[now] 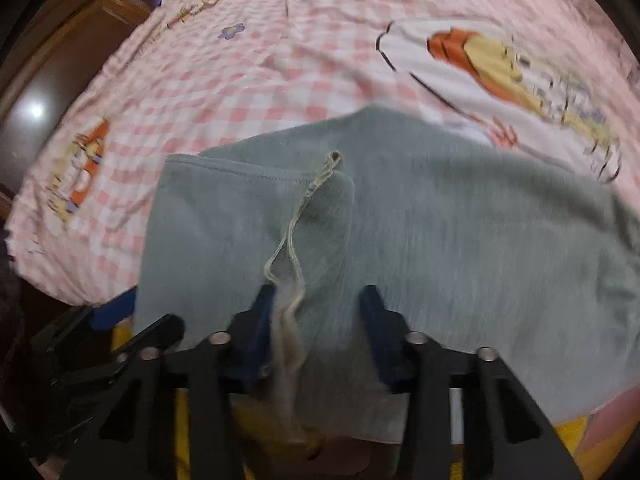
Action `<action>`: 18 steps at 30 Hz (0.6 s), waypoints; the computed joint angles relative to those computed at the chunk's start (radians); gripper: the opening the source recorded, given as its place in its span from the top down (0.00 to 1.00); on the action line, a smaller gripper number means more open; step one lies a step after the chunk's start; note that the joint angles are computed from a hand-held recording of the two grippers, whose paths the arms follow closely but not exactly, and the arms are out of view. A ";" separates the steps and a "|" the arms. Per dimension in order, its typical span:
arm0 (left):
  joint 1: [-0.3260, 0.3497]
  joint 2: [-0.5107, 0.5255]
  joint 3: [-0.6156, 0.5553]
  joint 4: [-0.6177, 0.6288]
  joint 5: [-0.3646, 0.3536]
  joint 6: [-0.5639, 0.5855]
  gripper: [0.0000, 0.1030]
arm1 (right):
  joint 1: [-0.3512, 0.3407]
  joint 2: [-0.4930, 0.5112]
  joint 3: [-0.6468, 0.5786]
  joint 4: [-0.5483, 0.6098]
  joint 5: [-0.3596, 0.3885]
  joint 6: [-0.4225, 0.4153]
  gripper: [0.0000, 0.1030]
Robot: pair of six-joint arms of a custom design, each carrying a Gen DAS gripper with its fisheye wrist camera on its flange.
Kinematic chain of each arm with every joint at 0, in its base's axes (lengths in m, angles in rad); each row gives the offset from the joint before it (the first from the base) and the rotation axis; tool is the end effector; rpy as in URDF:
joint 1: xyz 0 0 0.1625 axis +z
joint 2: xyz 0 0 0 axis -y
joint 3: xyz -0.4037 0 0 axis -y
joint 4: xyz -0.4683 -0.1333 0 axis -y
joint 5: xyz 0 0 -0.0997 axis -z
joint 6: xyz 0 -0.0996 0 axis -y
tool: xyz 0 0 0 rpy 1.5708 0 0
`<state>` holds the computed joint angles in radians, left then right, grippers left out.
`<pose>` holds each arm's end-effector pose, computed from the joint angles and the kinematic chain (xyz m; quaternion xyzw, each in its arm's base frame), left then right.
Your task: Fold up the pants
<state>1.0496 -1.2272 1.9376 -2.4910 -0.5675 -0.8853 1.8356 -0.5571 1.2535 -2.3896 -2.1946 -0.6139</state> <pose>-0.1102 -0.6282 0.2056 -0.2074 0.8484 -0.3793 0.3054 0.2847 -0.7628 0.0075 0.3871 -0.8677 0.0041 0.3117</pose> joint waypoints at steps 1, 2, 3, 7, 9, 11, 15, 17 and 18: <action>0.001 0.001 -0.001 -0.003 0.000 0.003 0.43 | -0.005 -0.005 -0.007 0.030 0.021 0.020 0.69; 0.002 0.002 -0.001 -0.005 -0.001 0.003 0.43 | -0.007 -0.008 -0.008 0.042 0.031 0.026 0.73; 0.002 0.002 0.000 -0.006 -0.002 0.002 0.43 | -0.009 -0.012 -0.011 0.056 0.041 0.032 0.73; 0.001 -0.003 0.006 -0.010 -0.001 0.000 0.43 | -0.013 -0.028 -0.001 0.071 0.061 0.064 0.73; 0.000 -0.005 0.009 -0.011 0.000 -0.002 0.43 | -0.020 -0.043 0.001 0.101 0.090 0.100 0.72; 0.001 -0.005 0.009 -0.008 0.001 -0.004 0.43 | -0.021 -0.052 -0.002 0.141 0.103 0.131 0.68; -0.003 -0.003 0.007 0.002 0.001 -0.005 0.43 | -0.002 -0.062 0.026 0.108 0.069 0.095 0.48; -0.004 -0.002 0.006 0.003 -0.002 -0.005 0.43 | 0.007 -0.063 0.040 0.089 0.060 0.062 0.46; -0.004 -0.002 0.007 -0.003 -0.006 -0.001 0.43 | 0.011 -0.060 0.045 0.077 0.051 0.042 0.46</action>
<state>1.0458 -1.2295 1.9447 -2.4939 -0.5736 -0.8865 1.8469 -0.6169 1.2986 -2.3125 -2.1440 -0.5717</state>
